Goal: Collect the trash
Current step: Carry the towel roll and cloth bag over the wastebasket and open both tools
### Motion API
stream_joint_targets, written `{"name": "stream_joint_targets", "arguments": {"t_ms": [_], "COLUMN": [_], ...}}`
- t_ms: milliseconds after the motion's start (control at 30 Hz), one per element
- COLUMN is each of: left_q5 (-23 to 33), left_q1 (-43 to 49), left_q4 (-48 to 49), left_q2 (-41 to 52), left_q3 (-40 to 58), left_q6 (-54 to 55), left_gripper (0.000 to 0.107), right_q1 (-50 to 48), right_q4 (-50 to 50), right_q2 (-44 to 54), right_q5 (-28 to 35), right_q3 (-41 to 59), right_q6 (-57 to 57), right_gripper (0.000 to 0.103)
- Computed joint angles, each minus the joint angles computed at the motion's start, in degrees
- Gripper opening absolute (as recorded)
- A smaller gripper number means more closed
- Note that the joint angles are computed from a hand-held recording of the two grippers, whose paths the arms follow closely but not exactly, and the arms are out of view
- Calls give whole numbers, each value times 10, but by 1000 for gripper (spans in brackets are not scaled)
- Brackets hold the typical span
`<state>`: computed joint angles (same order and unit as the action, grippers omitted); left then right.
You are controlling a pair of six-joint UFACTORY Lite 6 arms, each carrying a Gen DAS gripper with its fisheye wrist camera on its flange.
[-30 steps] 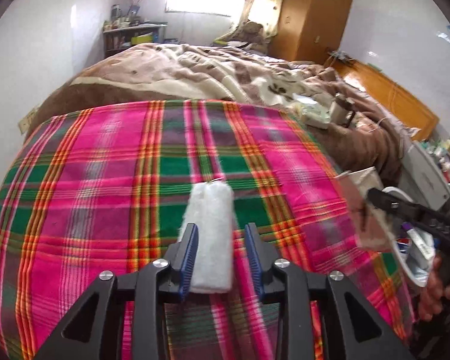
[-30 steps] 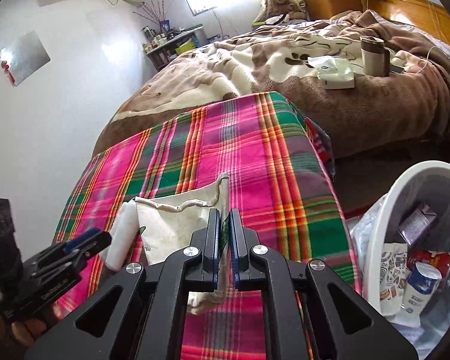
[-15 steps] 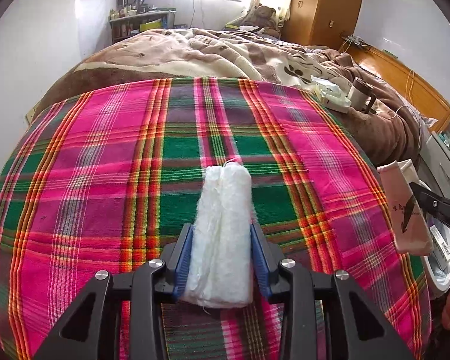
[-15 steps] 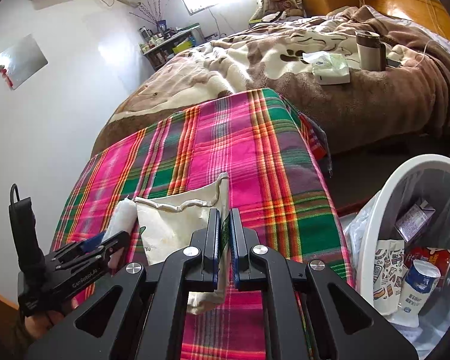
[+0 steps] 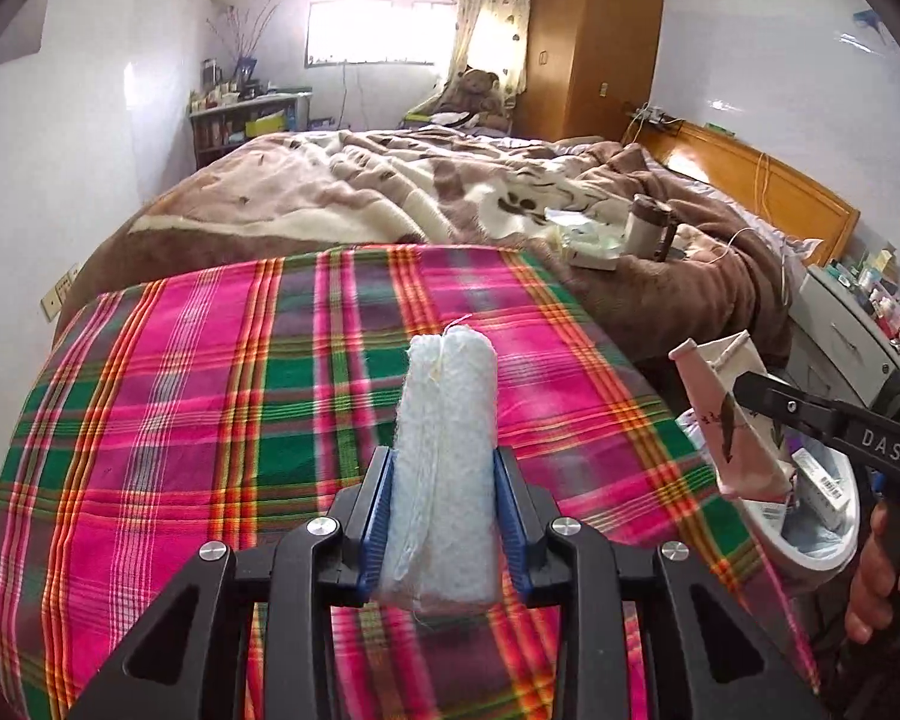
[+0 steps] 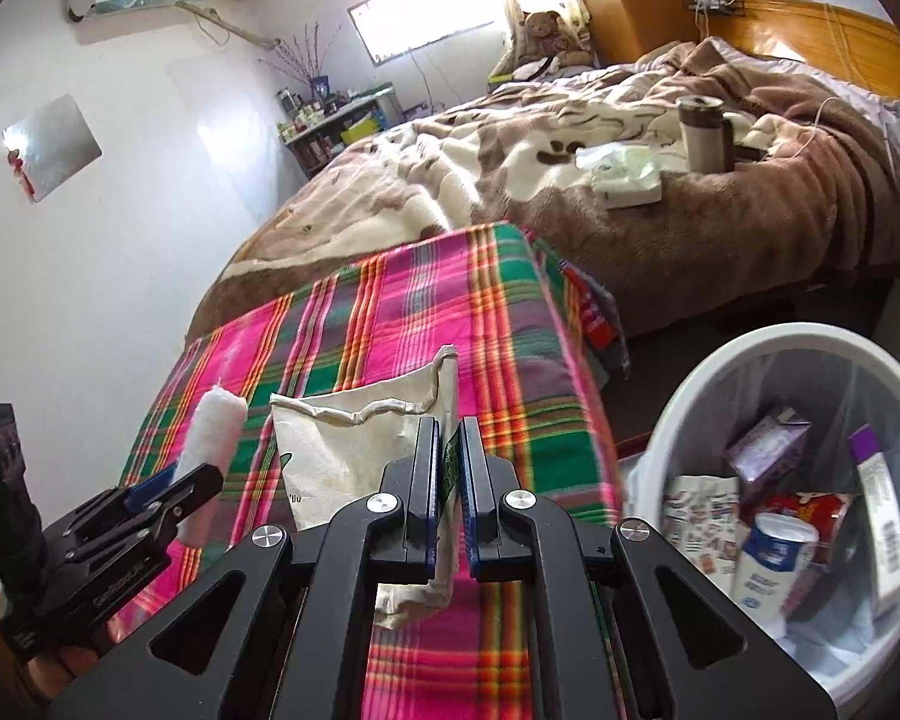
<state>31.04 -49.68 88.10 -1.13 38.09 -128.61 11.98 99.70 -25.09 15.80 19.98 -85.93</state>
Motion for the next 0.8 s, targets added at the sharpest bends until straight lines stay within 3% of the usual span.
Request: {"name": "stream_joint_targets", "arguments": {"t_ms": [367, 567, 800], "left_q5": [82, 95, 85], "left_q1": [-130, -173, -198], "left_q4": [-78, -91, -96], "left_q2": [30, 97, 204], "left_q3": [83, 169, 297], "left_q6": [32, 51, 81], "left_gripper": [33, 33, 33], "right_q1": [-178, -326, -485], "right_q4": [-241, -283, -275], "right_q2": [-148, -176, -112], "right_q5": [111, 202, 281], "right_q3": [-56, -61, -36], "right_q6": [158, 126, 30], "right_gripper": [6, 6, 7]}}
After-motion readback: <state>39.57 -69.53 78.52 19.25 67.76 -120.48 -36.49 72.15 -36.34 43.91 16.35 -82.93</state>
